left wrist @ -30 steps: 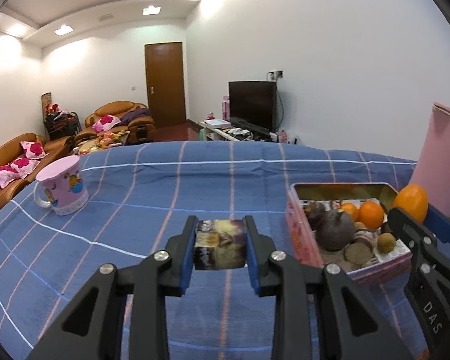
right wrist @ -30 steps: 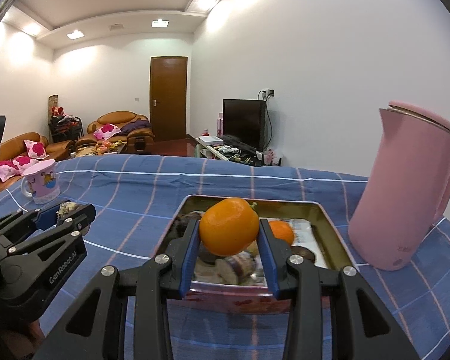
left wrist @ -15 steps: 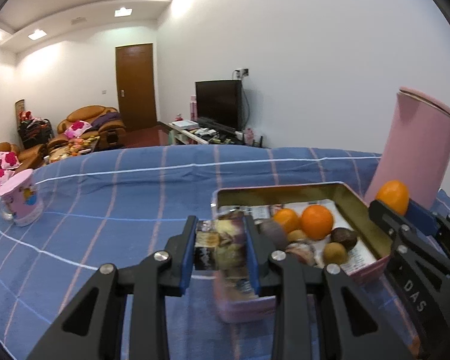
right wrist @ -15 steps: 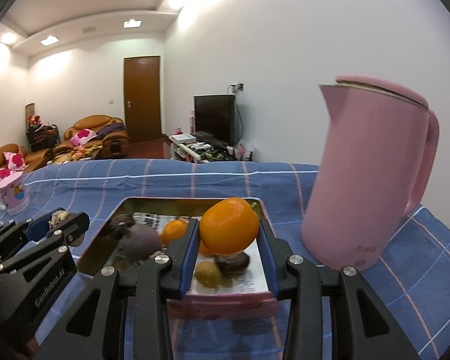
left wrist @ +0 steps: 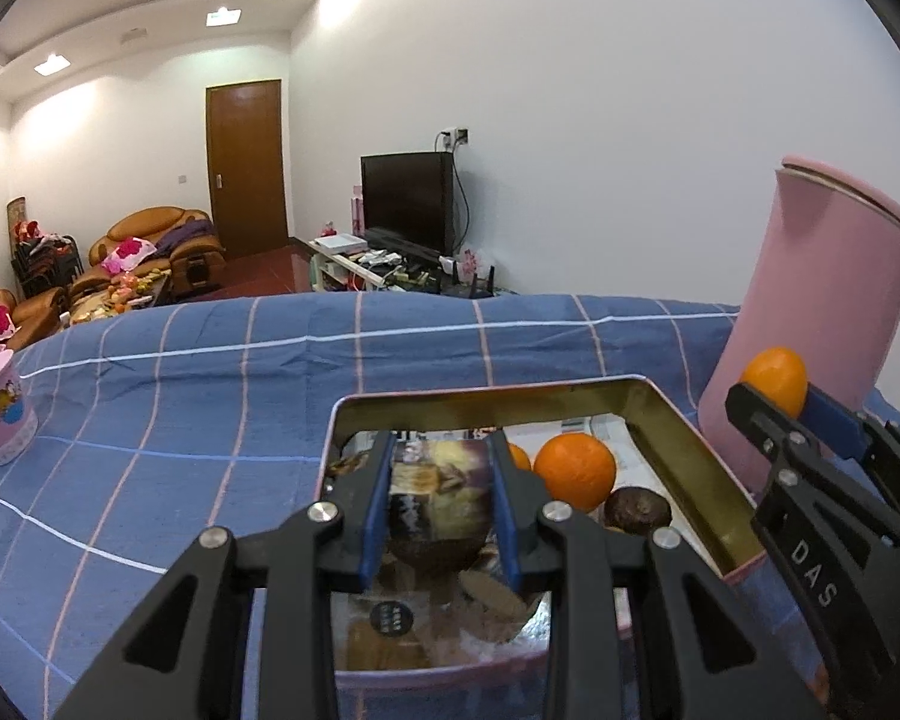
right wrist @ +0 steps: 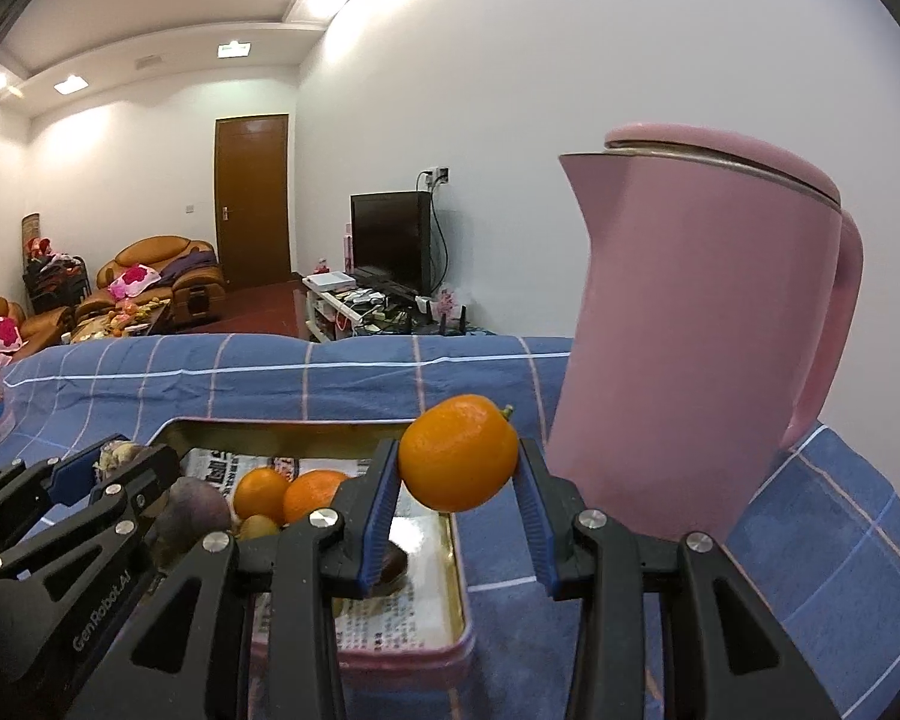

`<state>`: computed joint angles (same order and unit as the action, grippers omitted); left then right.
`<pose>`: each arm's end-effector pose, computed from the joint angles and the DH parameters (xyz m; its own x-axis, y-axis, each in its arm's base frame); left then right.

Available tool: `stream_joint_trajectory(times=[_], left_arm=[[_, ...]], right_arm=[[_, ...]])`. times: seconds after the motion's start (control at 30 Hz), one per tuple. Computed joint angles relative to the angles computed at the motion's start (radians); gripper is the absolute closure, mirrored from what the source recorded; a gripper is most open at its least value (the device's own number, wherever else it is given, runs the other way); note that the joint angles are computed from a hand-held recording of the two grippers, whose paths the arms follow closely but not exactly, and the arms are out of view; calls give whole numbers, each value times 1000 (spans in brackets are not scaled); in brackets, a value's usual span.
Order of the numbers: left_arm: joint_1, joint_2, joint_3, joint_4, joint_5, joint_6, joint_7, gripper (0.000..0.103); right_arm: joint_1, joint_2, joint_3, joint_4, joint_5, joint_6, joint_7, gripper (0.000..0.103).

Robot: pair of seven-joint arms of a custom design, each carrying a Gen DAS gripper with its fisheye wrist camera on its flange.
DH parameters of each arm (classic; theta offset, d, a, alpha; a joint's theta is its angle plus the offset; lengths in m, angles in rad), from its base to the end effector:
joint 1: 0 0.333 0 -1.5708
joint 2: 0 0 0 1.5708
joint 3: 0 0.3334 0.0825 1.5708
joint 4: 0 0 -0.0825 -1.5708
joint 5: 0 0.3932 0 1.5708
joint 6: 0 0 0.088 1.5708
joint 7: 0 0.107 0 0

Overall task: Organize fruits
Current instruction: 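Lower both held items into the tin box and open both tools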

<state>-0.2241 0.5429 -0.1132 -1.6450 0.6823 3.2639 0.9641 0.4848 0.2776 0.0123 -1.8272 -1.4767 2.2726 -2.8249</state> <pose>0.6782 -0.2865 0.4295 -0.4109 -0.9111 0.0337 -0.4584 0.1745 -0.8714 0.5986 0.2958 0.4305 -0.4366 -0.8982 0.0509 -0.3743 0.1299 -0.9182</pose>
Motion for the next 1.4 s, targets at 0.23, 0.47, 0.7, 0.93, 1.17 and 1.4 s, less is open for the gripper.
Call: stream_joint_trajectory(times=[0.23, 0.47, 0.7, 0.93, 1.17, 1.4], left_arm=[[27, 11, -42, 11, -5, -7, 16, 72], [56, 26, -88, 28, -14, -12, 47, 72], [86, 43, -140, 44, -25, -13, 89, 72], [169, 83, -258, 82, -66, -50, 157, 72], [262, 151, -403, 142, -165, -130, 280, 72], [231, 170, -376, 180, -249, -172, 342, 72]], right_arm=[[-5, -2, -2, -1, -7, 11, -4, 62], [-3, 1, 0, 3, -7, 9, -12, 62], [1, 2, -3, 7, -9, -2, -14, 62], [-5, 14, -8, 25, -6, -1, -23, 62], [-9, 49, -22, 73, -1, 17, -52, 62], [-11, 95, -44, 134, 37, 72, -112, 62]])
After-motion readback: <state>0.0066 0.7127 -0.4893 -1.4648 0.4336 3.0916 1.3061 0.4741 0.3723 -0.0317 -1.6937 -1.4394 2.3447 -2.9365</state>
